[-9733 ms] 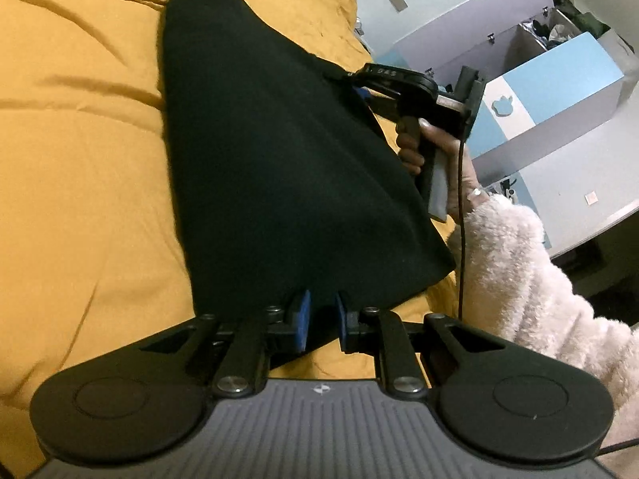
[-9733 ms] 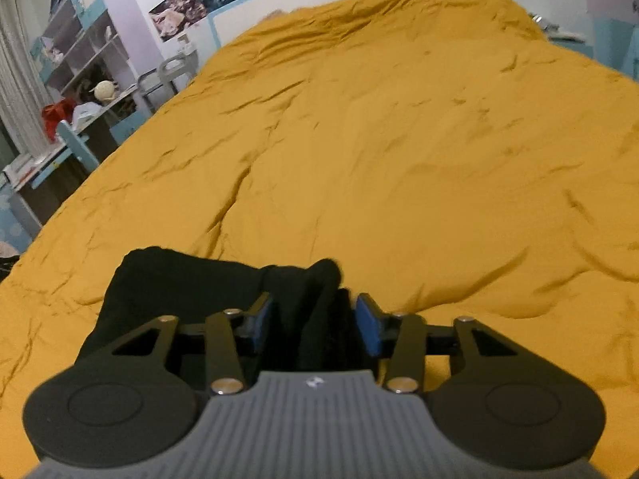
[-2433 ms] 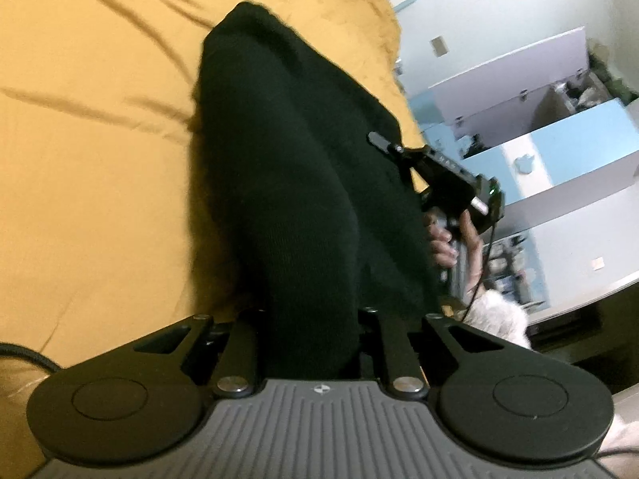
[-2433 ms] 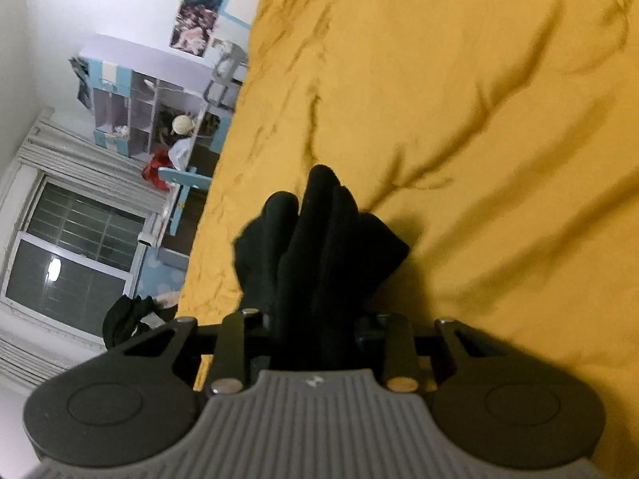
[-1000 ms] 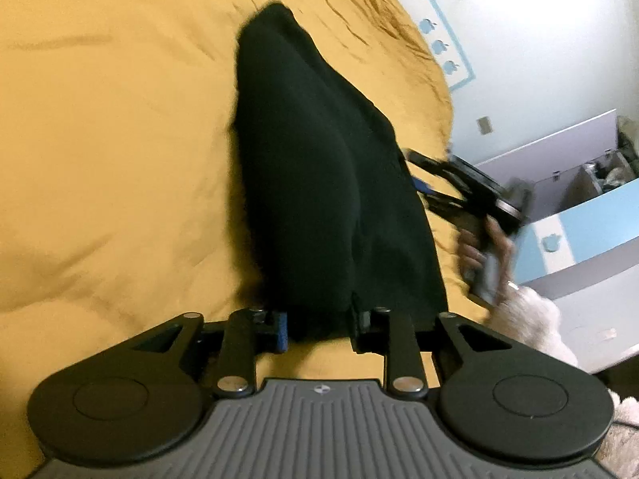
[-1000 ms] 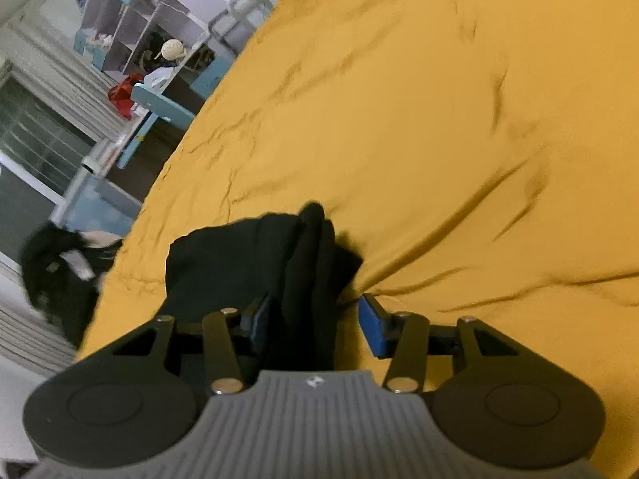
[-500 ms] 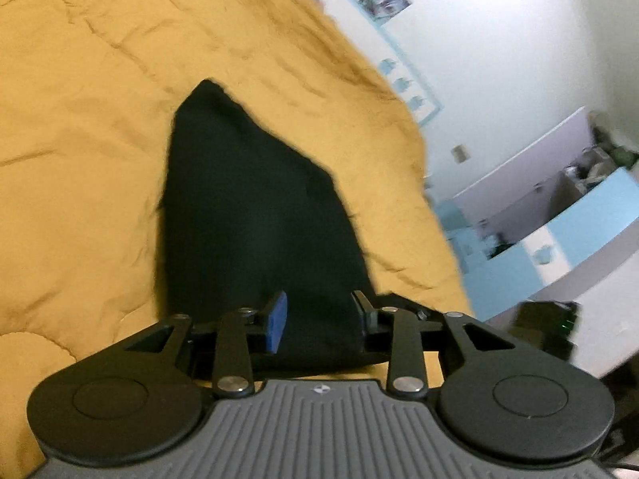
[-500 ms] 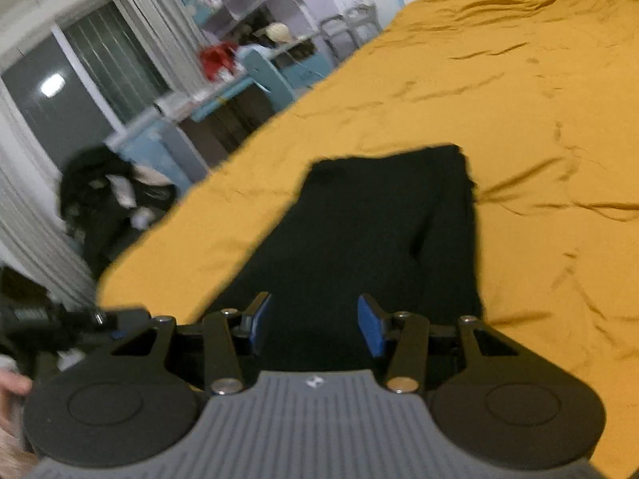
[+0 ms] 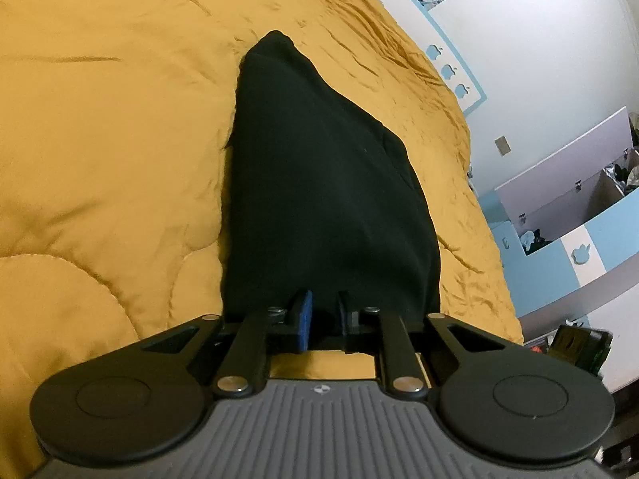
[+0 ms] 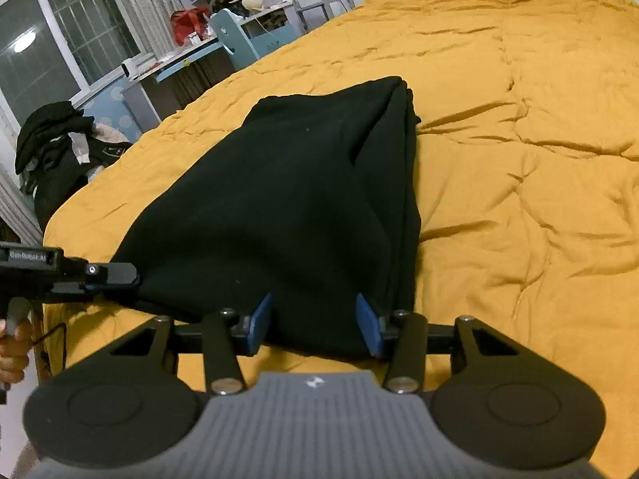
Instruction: Fold small clothes
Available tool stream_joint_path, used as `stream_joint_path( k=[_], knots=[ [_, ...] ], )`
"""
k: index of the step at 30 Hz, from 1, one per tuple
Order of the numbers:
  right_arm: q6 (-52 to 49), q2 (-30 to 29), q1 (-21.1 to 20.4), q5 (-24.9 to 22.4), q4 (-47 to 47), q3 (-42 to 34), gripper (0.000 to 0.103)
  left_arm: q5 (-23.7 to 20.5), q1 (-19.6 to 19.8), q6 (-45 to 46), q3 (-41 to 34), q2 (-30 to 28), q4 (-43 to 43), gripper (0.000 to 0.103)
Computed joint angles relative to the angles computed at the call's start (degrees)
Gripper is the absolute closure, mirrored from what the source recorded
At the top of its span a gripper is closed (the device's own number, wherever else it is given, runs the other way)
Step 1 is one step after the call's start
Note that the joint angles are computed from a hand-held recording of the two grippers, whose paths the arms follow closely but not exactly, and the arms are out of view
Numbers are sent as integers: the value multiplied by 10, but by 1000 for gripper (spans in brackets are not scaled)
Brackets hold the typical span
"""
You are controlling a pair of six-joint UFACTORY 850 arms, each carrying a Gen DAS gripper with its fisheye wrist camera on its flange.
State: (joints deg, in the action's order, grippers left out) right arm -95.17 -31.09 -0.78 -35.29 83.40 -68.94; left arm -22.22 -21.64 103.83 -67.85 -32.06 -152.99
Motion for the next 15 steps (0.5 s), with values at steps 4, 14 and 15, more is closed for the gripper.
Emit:
stream_joint_path(
  k=[4, 14, 15],
  knots=[
    [92, 6, 4, -9, -80, -27, 52, -1, -2, 9, 5, 6, -7, 83],
    [82, -54, 7, 3, 30, -164, 37, 14, -18, 149, 10, 43, -92, 81],
    [88, -70, 9, 7, 41, -188, 37, 3, -17, 167, 12, 49, -102, 79]
  ],
)
